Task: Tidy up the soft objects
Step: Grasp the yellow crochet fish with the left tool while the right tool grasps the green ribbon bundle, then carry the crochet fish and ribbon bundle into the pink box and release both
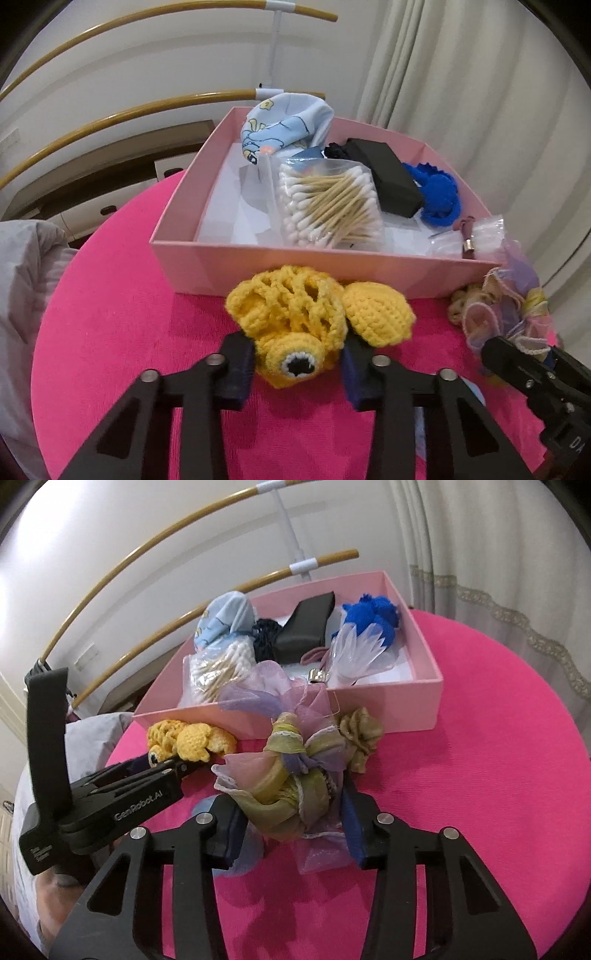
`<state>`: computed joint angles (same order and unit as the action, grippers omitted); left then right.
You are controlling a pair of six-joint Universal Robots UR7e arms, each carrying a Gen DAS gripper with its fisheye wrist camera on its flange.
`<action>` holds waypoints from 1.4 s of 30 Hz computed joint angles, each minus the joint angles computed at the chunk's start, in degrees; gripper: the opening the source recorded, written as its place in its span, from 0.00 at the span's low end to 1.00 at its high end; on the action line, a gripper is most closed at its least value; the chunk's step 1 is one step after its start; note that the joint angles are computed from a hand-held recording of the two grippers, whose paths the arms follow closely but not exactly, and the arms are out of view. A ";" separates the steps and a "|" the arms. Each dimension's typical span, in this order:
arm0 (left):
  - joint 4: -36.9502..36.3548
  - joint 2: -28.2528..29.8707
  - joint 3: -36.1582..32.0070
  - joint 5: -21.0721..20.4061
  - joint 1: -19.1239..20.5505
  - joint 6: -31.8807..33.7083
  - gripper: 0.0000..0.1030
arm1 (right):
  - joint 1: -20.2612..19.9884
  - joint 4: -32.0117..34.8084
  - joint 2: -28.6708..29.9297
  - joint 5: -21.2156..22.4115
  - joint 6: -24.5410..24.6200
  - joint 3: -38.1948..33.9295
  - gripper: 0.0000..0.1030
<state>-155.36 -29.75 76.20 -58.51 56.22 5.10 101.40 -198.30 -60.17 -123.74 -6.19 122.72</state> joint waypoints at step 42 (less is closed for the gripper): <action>-12.33 -37.49 41.96 10.21 -17.74 -8.32 0.30 | 15.42 -9.90 -5.02 -9.85 -2.54 7.53 0.40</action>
<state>-167.69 -67.23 118.17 -48.30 38.48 -3.22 116.82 -208.21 -65.19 -133.59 -8.73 130.25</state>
